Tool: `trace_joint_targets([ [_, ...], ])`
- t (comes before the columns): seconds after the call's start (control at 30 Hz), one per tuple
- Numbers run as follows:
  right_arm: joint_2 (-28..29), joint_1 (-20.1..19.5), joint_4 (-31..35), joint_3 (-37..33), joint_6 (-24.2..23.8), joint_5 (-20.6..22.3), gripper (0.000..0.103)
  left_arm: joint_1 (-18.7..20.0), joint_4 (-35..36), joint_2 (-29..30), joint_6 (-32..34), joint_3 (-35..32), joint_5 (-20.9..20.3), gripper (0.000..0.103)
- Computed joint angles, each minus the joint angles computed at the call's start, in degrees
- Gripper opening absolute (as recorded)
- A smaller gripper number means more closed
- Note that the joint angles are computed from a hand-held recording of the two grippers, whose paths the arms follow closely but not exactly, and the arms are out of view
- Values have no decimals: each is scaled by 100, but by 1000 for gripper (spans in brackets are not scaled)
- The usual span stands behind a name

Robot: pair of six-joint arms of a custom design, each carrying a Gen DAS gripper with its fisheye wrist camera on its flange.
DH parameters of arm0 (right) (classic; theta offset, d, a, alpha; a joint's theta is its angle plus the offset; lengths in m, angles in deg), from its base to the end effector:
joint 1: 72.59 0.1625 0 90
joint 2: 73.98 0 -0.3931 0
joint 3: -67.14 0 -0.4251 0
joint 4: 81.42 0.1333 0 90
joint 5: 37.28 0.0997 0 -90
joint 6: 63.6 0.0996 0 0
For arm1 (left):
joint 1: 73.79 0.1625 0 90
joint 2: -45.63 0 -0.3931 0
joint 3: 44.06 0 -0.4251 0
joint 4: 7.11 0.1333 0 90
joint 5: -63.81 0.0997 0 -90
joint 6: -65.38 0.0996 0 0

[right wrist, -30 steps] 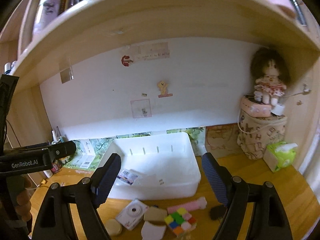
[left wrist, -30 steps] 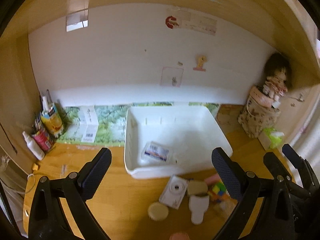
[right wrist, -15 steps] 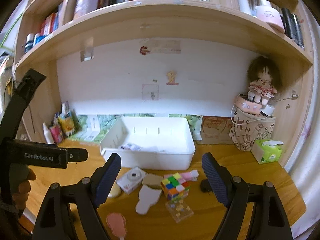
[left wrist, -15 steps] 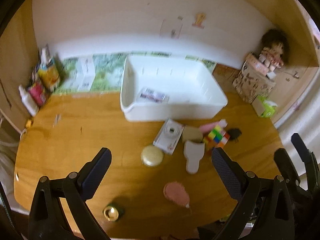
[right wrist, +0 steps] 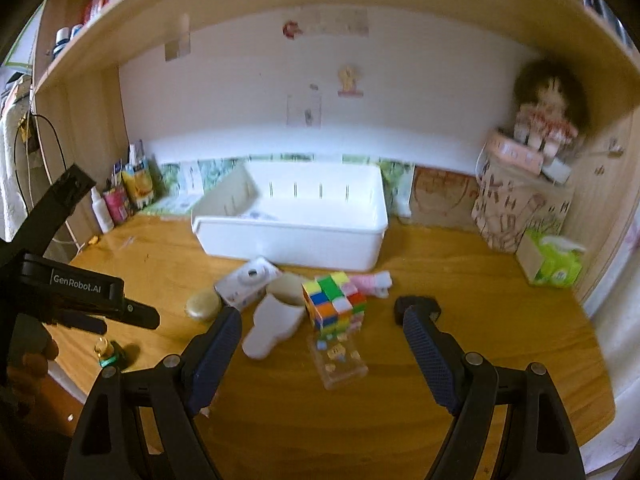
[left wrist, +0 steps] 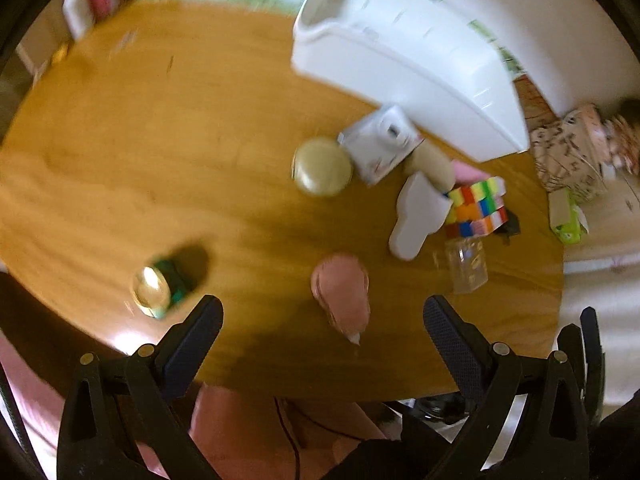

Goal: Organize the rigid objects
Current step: 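Withdraw both tools from the tray and reach toward the pink cup and acrylic block, then grasp the pink cup with the left tool while the right tool grasps the clear acrylic block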

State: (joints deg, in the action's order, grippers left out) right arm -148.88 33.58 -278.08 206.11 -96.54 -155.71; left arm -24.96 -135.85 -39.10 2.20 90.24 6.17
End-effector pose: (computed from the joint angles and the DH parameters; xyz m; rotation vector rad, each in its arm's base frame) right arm 0.1997 -0.3804 0.1627 0.7898 -2.3047 0.8454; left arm -0.1188 -0.4194 0.1290 -0.4285 2.5800 -0.4472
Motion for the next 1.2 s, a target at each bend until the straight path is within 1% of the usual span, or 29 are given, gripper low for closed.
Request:
trace_joint_targets([
  [0.17,-248,-367,985,-108,-257,244,84,116,-32,379,-672,-86,-372,101],
  [0.23,-310,-502,1416,-176,-393,314,84,162,-64,509,-855,-133,-442,101],
  [0.33,-341,-679,1962,-299,-582,413,84,193,-109,718,-1174,-198,-482,100],
  [0.43,-295,-821,2447,-452,-879,469,84,239,-93,891,-1475,-273,-494,100],
  [0.53,-185,-966,2844,-648,-1189,542,83,298,-5,1059,-1730,-387,-484,100],
  [0.7,60,-1115,3532,-1059,-1474,556,84,377,143,1244,-2104,-544,-480,99],
  [0.77,168,-1167,3809,-1227,-1574,589,83,410,213,1312,-2216,-618,-471,96],
  [0.8,224,-1180,3899,-1291,-1619,586,82,434,252,1338,-2275,-653,-460,96],
  [0.83,284,-1189,3997,-1362,-1660,572,77,459,241,1371,-2295,-678,-458,94],
  [0.87,343,-1198,4085,-1434,-1712,572,76,483,248,1396,-2319,-707,-463,91],
  [1.03,558,-1214,4515,-1706,-1869,572,75,623,383,1625,-2393,-964,-468,82],
  [1.07,594,-1220,4578,-1747,-1883,554,74,632,455,1628,-2416,-995,-448,81],
  [1.13,669,-1238,4754,-1845,-1880,526,69,637,536,1678,-2411,-1054,-377,80],
  [1.2,738,-1253,4919,-1933,-1853,474,67,637,685,1745,-2418,-1164,-316,76],
])
